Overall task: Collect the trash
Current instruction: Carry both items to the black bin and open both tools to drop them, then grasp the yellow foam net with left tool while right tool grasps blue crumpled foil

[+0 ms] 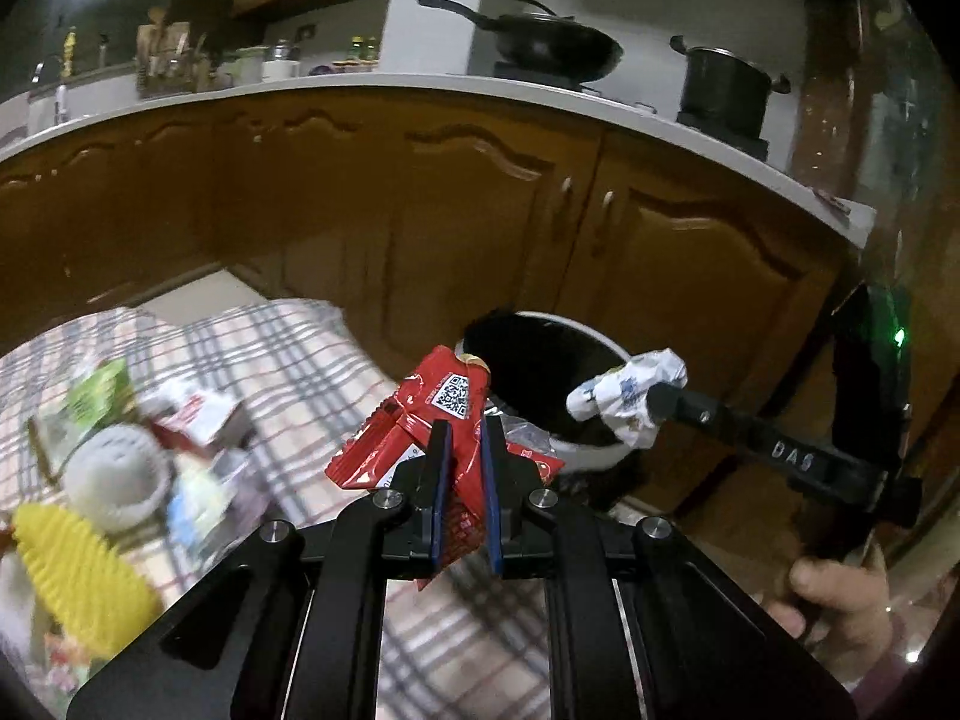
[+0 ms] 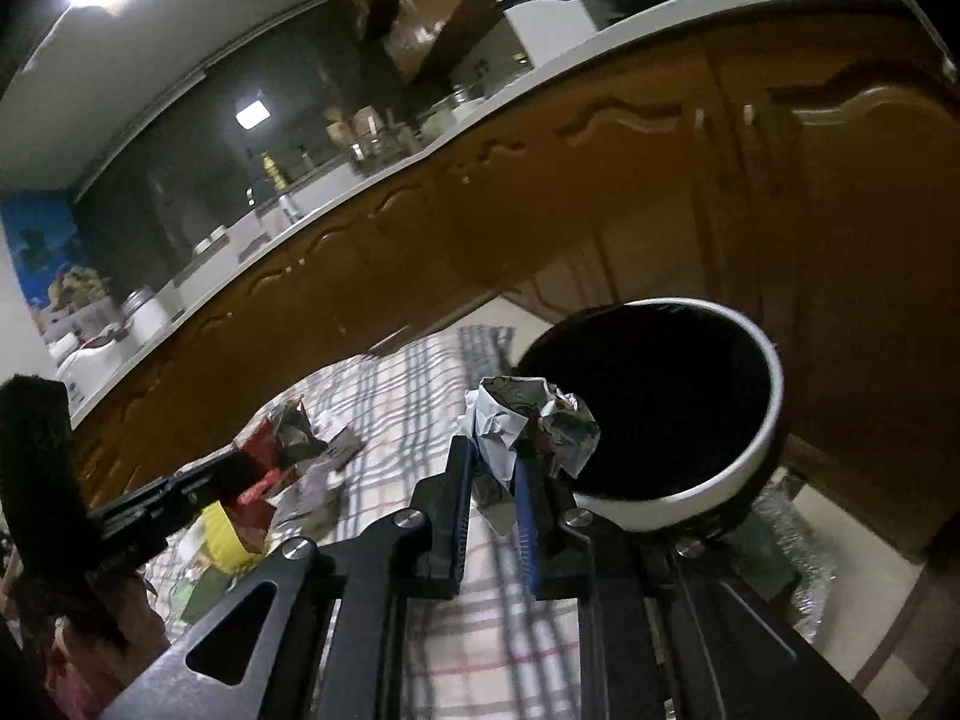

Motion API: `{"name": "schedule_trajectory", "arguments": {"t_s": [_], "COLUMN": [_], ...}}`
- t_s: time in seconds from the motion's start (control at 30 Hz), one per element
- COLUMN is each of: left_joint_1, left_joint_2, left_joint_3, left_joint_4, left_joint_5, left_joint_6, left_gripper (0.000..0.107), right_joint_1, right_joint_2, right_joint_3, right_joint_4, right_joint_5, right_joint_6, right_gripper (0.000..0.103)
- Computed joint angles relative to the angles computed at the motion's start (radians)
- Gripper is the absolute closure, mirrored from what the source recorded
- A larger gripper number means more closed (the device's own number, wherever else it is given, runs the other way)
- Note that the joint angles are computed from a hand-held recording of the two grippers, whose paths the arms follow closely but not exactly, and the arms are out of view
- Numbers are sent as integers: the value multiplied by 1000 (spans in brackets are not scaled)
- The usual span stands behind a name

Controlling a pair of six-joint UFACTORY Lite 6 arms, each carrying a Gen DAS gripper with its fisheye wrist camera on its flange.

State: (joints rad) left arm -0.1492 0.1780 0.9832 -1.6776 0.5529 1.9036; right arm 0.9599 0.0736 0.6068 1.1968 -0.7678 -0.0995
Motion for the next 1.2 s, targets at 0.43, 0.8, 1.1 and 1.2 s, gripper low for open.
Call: {"name": "schedule_trajectory", "arguments": {"t_s": [0.43,0.8,1.1,1.2], "left_joint_1": [-203,-269,-270,-253], "left_joint_2": [365,625,699,658], "left_joint_3": [480,801,877,817], "left_joint_4": [231,494,600,549], "left_joint_5": [-63,-50,-36,-37], "left_joint_6": [-387,-700,-817,-772], "left_gripper": [98,96,62,62], "right_joint_1": [-262,-411,-457,-430], "right_joint_2": [-76,8,26,-4], "right_joint_3": [-82,-37,-42,-60], "right_joint_4": [-182,-334,-458,-410], "right_joint_5": [145,235,258,245], "right_joint_6": [40,93,220,194], "right_gripper": [89,89,69,67]}}
